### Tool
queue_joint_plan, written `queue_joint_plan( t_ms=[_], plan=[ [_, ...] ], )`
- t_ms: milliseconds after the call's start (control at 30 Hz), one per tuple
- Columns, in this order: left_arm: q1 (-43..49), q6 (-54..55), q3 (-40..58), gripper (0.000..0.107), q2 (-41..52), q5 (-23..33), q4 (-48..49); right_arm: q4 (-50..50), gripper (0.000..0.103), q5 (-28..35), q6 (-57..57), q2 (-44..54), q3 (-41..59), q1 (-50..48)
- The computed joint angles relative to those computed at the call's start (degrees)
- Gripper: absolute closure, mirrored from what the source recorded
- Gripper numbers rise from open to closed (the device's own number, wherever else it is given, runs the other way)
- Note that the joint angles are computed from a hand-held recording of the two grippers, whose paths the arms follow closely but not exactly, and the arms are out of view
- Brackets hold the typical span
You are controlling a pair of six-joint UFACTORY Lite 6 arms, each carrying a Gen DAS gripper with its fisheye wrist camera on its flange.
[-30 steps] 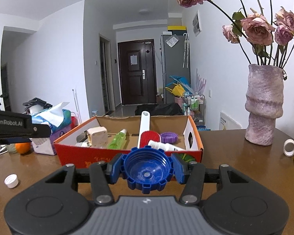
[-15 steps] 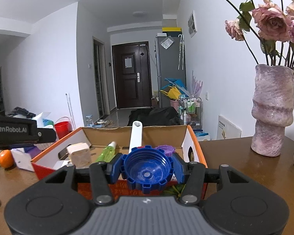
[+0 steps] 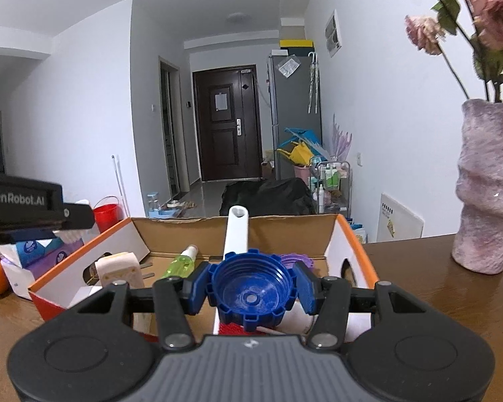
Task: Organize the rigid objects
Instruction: 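Lower and release the white cap with the left tool while the right tool releases the blue cap, then move both tools back from the box toward the remaining items on the table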
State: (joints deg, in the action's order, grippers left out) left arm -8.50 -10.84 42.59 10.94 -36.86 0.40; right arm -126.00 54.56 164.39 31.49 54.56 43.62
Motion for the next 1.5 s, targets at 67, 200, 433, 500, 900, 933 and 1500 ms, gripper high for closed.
queue_joint_plan(
  t_ms=[67,200,433,500,900,933,1500],
  plan=[
    [0.48,0.04,1.88,0.066,1.59,0.25,0.0,-0.23,0.051,-1.14,-0.46,1.53,2.08,-0.62],
    [0.35,1.25,5.91,0.066,5.32,1.18,-0.99,-0.05,0.051,-3.75,-1.43,4.48,6.2,-2.34],
    [-0.64,4.34,9.79,0.066,9.1,1.53,-2.78,0.7,0.051,-6.19,-4.39,7.81,11.65,-4.44],
    [-0.81,5.43,10.69,0.066,9.97,1.83,-3.55,1.78,0.051,-6.84,-6.49,8.56,13.15,-4.31],
    [-0.1,6.5,16.13,0.064,14.72,5.66,-2.07,6.21,0.051,-11.28,-14.87,10.11,17.52,-4.49],
    [0.02,5.85,16.35,0.056,14.68,6.47,-0.8,6.66,0.051,-11.66,-15.63,10.44,18.01,-4.61],
    [-0.01,10.16,10.66,0.004,9.04,4.29,-4.94,7.69,0.0,-10.02,-16.02,5.7,11.29,-2.68]
  ],
)
